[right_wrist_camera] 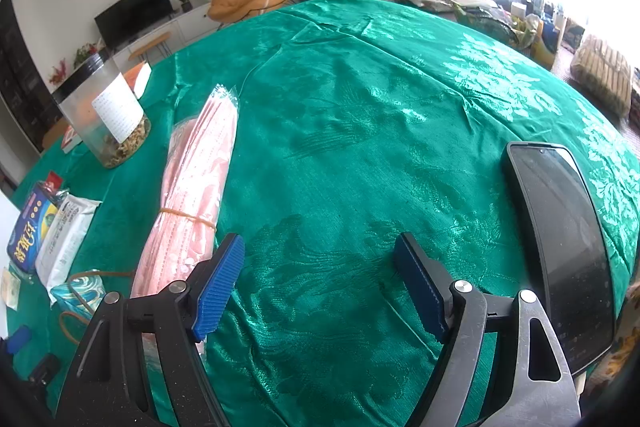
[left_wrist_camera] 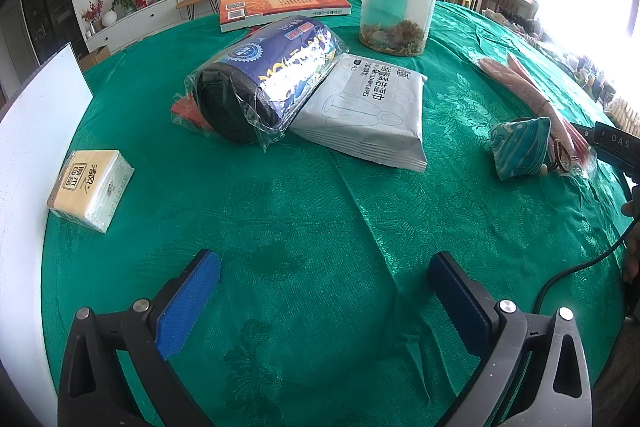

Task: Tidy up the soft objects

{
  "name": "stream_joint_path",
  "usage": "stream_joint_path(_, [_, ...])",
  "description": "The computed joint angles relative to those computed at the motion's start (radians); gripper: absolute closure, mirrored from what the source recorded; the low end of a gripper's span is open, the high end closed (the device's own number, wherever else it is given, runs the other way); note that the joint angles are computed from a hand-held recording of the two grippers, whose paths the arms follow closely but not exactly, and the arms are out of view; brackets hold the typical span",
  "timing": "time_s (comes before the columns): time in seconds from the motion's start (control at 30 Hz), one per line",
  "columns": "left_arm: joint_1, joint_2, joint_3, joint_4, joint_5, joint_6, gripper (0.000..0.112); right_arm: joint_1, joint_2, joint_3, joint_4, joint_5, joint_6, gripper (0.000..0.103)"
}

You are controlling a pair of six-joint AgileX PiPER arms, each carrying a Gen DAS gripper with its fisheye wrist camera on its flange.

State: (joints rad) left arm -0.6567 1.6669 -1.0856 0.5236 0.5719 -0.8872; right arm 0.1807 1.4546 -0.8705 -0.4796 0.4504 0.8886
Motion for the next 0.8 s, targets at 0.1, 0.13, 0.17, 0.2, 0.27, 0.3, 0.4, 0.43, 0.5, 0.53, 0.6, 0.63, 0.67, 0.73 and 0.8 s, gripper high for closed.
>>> stream_joint_path(0.1, [0.0, 0.0, 0.0, 0.0, 0.0, 0.0, 0.009, 0.001, 0.0, 0.0, -0.002, 0.001, 0.001, 0.023])
stream_joint_path(0.13, [0.0, 0.0, 0.0, 0.0, 0.0, 0.0, 0.009, 0.002, 0.001, -0.001, -0.004, 0.003, 0.002, 0.023])
stream_joint_path(0.17, [0.0, 0.0, 0.0, 0.0, 0.0, 0.0, 0.009, 0.003, 0.003, -0.003, -0.006, 0.004, 0.003, 0.022])
stream_joint_path(0.2, [0.0, 0.0, 0.0, 0.0, 0.0, 0.0, 0.009, 0.005, 0.005, -0.005, -0.007, 0.007, 0.002, 0.022])
stream_joint_path(0.27, [0.0, 0.0, 0.0, 0.0, 0.0, 0.0, 0.009, 0.012, 0.009, -0.01, -0.017, 0.015, 0.009, 0.021])
stream_joint_path(0.3, [0.001, -0.001, 0.0, -0.001, 0.0, 0.001, 0.009, 0.015, 0.011, -0.012, -0.02, 0.017, 0.013, 0.021])
stream_joint_path(0.4, [0.0, 0.0, 0.0, 0.0, 0.0, 0.001, 0.009, 0.018, 0.014, -0.013, -0.022, 0.02, 0.01, 0.02])
stream_joint_path(0.43, [0.0, 0.0, 0.0, 0.0, 0.0, 0.0, 0.009, 0.019, 0.015, -0.014, -0.023, 0.021, 0.01, 0.02])
stream_joint_path(0.5, [0.001, -0.001, 0.001, -0.001, 0.0, 0.001, 0.009, 0.021, 0.015, -0.014, -0.025, 0.022, 0.013, 0.019])
stream_joint_path(0.53, [0.0, 0.0, 0.0, 0.0, 0.0, 0.0, 0.009, 0.021, 0.015, -0.014, -0.025, 0.022, 0.013, 0.019])
stream_joint_path(0.6, [0.0, 0.0, 0.0, 0.0, 0.0, 0.0, 0.009, 0.021, 0.015, -0.014, -0.026, 0.022, 0.014, 0.019])
stream_joint_path(0.63, [0.0, -0.001, 0.0, -0.001, 0.0, 0.001, 0.009, 0.021, 0.015, -0.014, -0.026, 0.022, 0.014, 0.019])
stream_joint_path(0.67, [0.0, 0.0, 0.0, 0.0, 0.0, 0.0, 0.009, 0.021, 0.015, -0.014, -0.026, 0.022, 0.014, 0.019])
stream_joint_path(0.73, [0.0, 0.0, 0.0, 0.0, 0.0, 0.0, 0.009, 0.022, 0.016, -0.014, -0.027, 0.022, 0.015, 0.019])
stream_joint_path(0.8, [0.0, 0.0, 0.0, 0.0, 0.0, 0.0, 0.009, 0.022, 0.016, -0.014, -0.027, 0.022, 0.015, 0.019])
